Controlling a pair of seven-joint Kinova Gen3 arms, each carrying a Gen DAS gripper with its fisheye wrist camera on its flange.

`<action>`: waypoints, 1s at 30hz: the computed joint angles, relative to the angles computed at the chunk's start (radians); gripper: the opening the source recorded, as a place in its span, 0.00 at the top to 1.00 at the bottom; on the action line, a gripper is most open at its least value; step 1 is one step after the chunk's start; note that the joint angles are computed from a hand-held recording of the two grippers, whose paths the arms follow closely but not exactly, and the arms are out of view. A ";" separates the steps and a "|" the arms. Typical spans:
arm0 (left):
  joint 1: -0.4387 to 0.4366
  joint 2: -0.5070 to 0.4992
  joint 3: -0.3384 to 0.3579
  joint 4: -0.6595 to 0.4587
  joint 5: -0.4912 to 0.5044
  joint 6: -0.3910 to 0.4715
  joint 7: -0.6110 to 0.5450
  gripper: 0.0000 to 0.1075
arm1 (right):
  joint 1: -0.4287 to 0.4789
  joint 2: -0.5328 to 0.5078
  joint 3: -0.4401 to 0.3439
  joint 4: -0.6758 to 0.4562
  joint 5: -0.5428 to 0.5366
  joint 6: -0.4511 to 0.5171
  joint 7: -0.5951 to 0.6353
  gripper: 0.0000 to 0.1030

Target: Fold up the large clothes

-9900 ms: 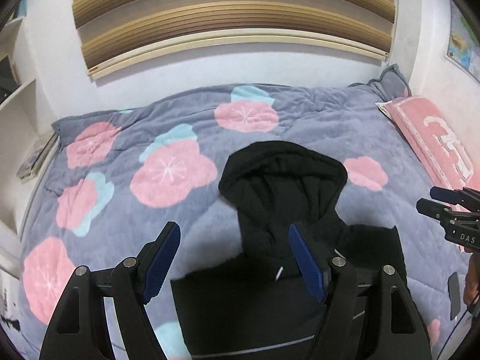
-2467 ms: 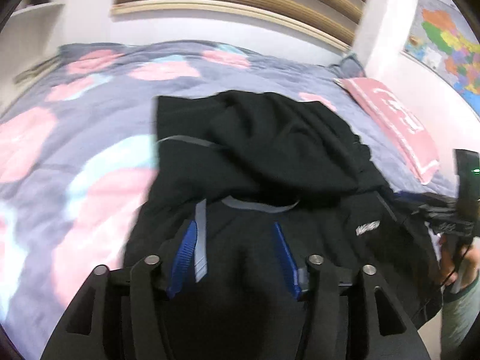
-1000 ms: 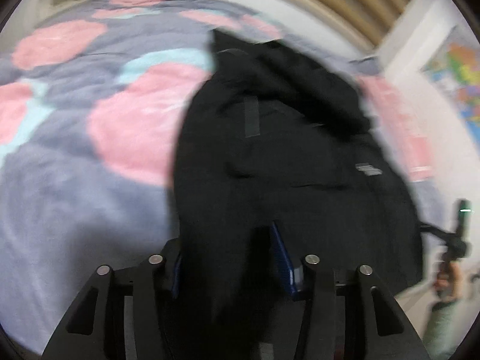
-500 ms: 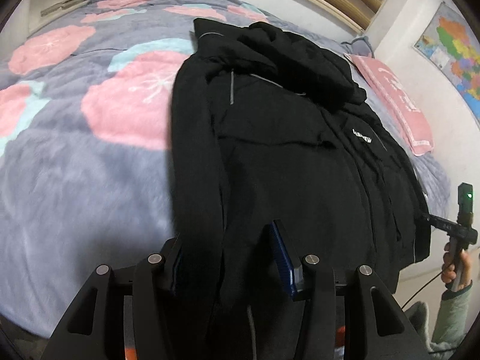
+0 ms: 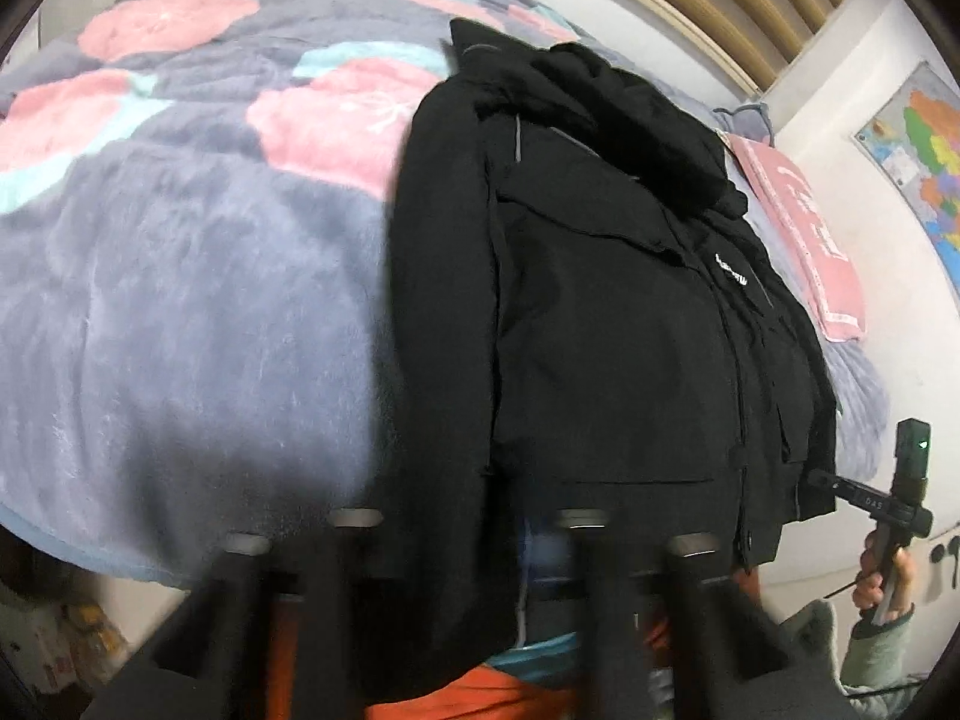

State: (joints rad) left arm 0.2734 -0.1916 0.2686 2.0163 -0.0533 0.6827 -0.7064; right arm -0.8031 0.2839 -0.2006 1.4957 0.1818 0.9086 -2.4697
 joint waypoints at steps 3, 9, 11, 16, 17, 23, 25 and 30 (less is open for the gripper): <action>0.001 -0.068 -0.004 -0.003 -0.008 -0.026 -0.015 0.87 | -0.031 -0.044 0.003 -0.003 0.063 -0.008 -0.023 0.86; 0.011 -0.146 -0.121 -0.021 0.103 -0.162 -0.180 0.87 | 0.057 -0.156 -0.010 0.026 0.042 -0.111 0.008 0.86; 0.023 -0.134 -0.172 -0.037 0.160 -0.197 -0.252 0.86 | 0.082 -0.170 -0.008 0.012 0.056 -0.126 0.012 0.86; -0.054 -0.065 -0.156 -0.138 0.173 -0.222 -0.330 0.86 | 0.119 -0.147 0.010 -0.062 0.064 -0.154 0.053 0.86; -0.058 -0.054 -0.165 -0.154 0.186 -0.223 -0.348 0.86 | 0.132 -0.134 0.011 -0.087 0.054 -0.155 0.073 0.86; -0.110 0.113 -0.174 -0.332 0.178 -0.237 -0.379 0.86 | 0.187 -0.011 0.039 -0.284 -0.011 -0.156 0.179 0.86; -0.132 0.176 -0.153 -0.403 0.096 -0.228 -0.307 0.86 | 0.208 0.041 0.057 -0.365 -0.057 -0.163 0.205 0.86; -0.143 0.335 -0.176 -0.568 0.058 -0.194 -0.249 0.85 | 0.306 0.192 0.054 -0.588 -0.230 -0.134 0.267 0.86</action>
